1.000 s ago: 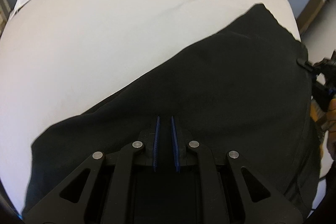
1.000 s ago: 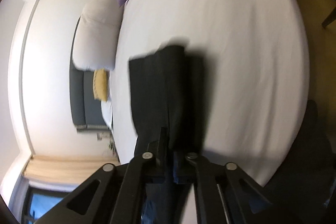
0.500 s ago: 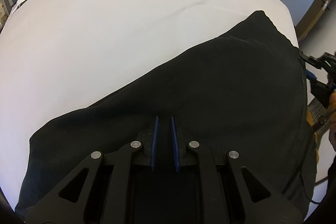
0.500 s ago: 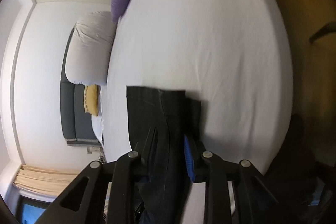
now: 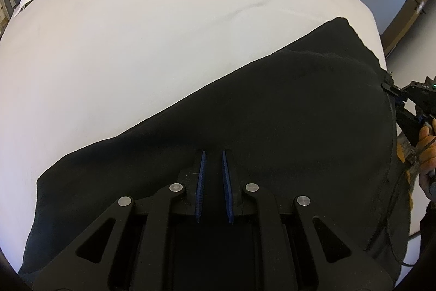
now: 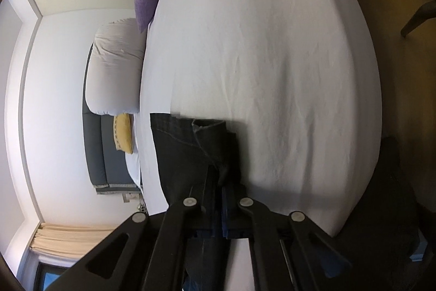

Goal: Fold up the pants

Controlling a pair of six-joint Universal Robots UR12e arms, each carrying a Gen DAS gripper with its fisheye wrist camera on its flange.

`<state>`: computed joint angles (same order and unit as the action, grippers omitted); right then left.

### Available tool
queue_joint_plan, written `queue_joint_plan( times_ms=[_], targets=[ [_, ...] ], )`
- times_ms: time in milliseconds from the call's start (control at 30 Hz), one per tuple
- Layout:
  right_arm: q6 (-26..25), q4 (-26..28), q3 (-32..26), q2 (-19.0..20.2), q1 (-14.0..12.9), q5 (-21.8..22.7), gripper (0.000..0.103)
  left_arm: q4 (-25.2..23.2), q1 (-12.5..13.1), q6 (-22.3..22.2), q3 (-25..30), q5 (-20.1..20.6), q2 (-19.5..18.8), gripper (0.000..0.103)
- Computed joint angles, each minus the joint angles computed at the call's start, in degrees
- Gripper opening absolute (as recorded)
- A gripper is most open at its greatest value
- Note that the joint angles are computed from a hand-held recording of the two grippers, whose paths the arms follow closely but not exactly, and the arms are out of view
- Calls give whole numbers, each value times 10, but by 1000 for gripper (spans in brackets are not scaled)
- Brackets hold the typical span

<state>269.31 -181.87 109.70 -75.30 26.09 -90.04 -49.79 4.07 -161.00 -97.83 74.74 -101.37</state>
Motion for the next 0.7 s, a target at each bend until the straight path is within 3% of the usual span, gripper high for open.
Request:
queue_joint_plan(
  times_ms=[67,100,167,233,300,333,433,467,500,533,600,633,700],
  targets=[
    [-35,102,-19,-25,15,-56,28,-5,3,-3,1,-3,2,12],
    [-50,154,-35,-33,24,-92,45,-4,4,-3,-1,-1,3,12],
    [-105,187,-62,-34,37,-123,47,1,6,-5,-6,2,10,12],
    [-175,155,-88,-18,37,-73,47,7,12,-12,-16,1,19,12],
    [-225,120,-113,9,29,20,44,10,18,-26,-26,-1,28,12],
    [-239,112,-128,26,24,73,36,14,23,-32,-34,-4,35,12],
    [-230,134,-158,68,17,154,32,26,33,-42,-60,16,56,12],
    [-211,139,-156,75,14,163,31,30,39,-46,-69,19,64,12],
    [-176,142,-145,78,12,149,10,35,47,-50,-78,17,72,12],
    [-154,121,-134,80,8,151,0,36,59,-56,-88,20,83,12],
    [-129,68,-112,79,1,147,0,37,86,-73,-110,24,101,12],
    [-135,77,-109,72,3,132,0,30,98,-83,-115,22,108,12],
    [-182,145,-124,55,12,96,2,30,137,-103,-139,-1,144,12]
  ],
)
